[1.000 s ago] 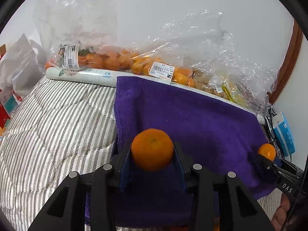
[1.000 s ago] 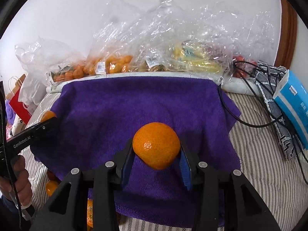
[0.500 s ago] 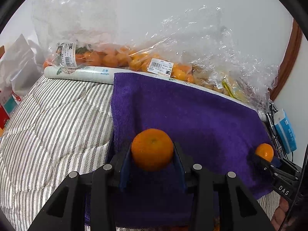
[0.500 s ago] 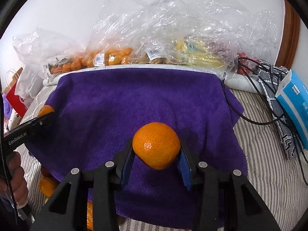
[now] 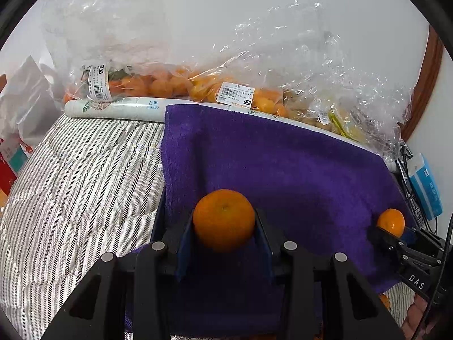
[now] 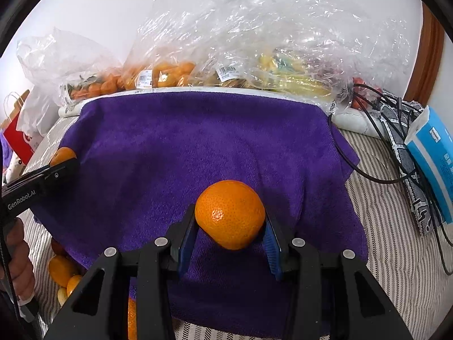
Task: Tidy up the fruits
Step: 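Carry the held oranges up onto the purple towel with both tools, then open both tools to set the oranges down on the towel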
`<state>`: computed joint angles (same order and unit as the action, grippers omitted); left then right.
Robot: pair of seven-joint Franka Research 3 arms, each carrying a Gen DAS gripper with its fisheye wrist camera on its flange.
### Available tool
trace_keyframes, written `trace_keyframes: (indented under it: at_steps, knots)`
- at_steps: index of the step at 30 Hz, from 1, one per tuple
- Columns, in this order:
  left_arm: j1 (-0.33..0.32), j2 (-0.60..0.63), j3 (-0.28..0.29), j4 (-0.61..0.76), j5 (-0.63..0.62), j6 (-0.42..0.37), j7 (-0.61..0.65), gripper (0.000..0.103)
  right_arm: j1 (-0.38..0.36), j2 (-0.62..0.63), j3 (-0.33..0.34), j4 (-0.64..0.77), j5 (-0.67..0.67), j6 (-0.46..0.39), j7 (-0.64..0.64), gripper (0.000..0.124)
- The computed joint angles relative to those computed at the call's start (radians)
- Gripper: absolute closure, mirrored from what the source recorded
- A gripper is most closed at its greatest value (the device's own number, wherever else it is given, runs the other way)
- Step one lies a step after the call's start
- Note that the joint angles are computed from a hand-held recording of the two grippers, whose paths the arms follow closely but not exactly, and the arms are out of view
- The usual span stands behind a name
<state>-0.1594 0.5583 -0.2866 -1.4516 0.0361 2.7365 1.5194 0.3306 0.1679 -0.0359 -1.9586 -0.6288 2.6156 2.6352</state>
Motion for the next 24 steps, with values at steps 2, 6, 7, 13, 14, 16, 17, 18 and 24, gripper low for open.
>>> trace_keyframes:
  at_steps: [2, 6, 7, 13, 14, 16, 17, 18, 24]
  knots:
    - [-0.001, 0.001, 0.001, 0.001, 0.002, 0.000, -0.001, 0.064, 0.001, 0.001, 0.000, 0.002, -0.001, -0.004, -0.001, 0.080]
    - [-0.003, 0.002, 0.002, 0.003, 0.005, -0.003, -0.002, 0.064, 0.002, 0.006, 0.001, 0.006, 0.002, -0.003, -0.009, 0.080]
    - [-0.002, 0.001, 0.002, 0.001, 0.005, -0.001, -0.002, 0.064, 0.002, 0.007, 0.000, 0.006, 0.003, -0.004, -0.012, 0.080]
    - [0.010, 0.004, -0.014, 0.003, -0.014, -0.001, 0.013, 0.064, 0.009, 0.002, -0.006, 0.002, -0.022, 0.003, 0.003, 0.079]
    - [0.013, 0.004, -0.018, 0.005, -0.020, -0.004, 0.017, 0.064, 0.012, -0.003, -0.008, -0.001, -0.039, 0.006, 0.016, 0.079]
    - [0.028, 0.001, -0.035, -0.003, -0.043, 0.005, 0.035, 0.064, 0.012, -0.013, -0.008, -0.008, -0.067, 0.014, 0.036, 0.077]
    - [0.034, -0.001, -0.043, -0.008, -0.054, 0.010, 0.044, 0.064, 0.012, -0.017, -0.007, -0.011, -0.081, 0.019, 0.046, 0.075]
    - [0.039, -0.006, -0.049, -0.014, -0.063, 0.014, 0.052, 0.064, 0.011, -0.020, -0.004, -0.011, -0.090, 0.018, 0.053, 0.070]
    - [0.084, -0.050, -0.100, -0.088, -0.127, 0.116, 0.116, 0.038, -0.001, -0.035, 0.011, -0.018, -0.089, 0.022, 0.067, 0.051]
